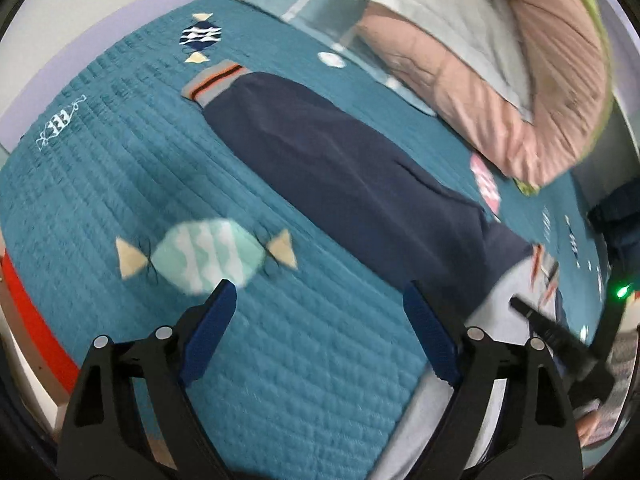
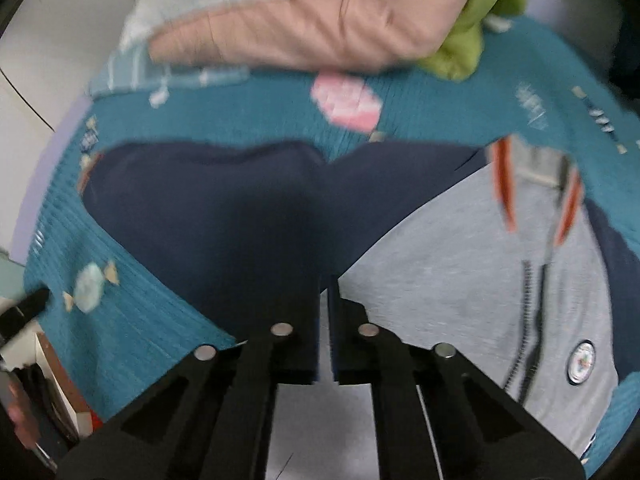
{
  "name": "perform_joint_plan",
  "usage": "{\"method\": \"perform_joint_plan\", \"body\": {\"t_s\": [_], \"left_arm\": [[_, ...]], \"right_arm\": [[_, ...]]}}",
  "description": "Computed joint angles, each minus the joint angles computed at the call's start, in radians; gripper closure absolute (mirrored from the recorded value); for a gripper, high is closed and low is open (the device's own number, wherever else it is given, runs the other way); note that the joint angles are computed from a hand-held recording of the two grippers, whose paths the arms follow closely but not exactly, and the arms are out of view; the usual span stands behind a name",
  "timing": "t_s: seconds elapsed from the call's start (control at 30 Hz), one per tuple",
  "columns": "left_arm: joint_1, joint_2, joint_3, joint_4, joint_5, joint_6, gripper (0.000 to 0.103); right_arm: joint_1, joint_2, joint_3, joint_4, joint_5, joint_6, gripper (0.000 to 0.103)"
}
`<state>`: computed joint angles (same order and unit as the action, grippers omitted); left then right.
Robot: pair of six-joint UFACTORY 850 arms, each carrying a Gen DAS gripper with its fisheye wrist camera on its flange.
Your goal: Fold large clothes
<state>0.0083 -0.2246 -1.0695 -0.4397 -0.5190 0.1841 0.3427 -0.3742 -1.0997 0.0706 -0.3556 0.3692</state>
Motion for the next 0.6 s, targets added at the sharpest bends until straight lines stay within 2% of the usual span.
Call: {"method": "perform_joint_plan", "body": {"t_s": [0.13, 0.2, 0.33, 0.5, 0.6], "left_arm": [[0.039, -0.089, -0.084, -0.105, -0.024, 0.060, 0.017], [0.059, -0.137, -0.129, -0.128, -0.034, 0.049, 0.017], [0.108, -0.221, -0.207, -0.229, -0.047, 0.061, 0.017], [0.153, -0.335, -0.331, -0.245, -0.066, -0.020, 0.017], [0.158, -0.397, -0.406, -0.198, -0.089, -0.075, 0.018]], "right_arm": [[-0.005, -0.138, -0.086, 0.060, -0.061, -0.095, 0.101], [0.000, -0.145, -0.076, 0.027, -0.019, -0.062, 0.103], [0.028, -0.156, -0.092, -0.140, -0.050, 0.049, 0.103], [0.036, -0.175, -0.113, -0.181, -0.086, 0.067, 0.103], [0.040, -0.178, -0.108, -0.205, -0.082, 0.073, 0.103]]}}
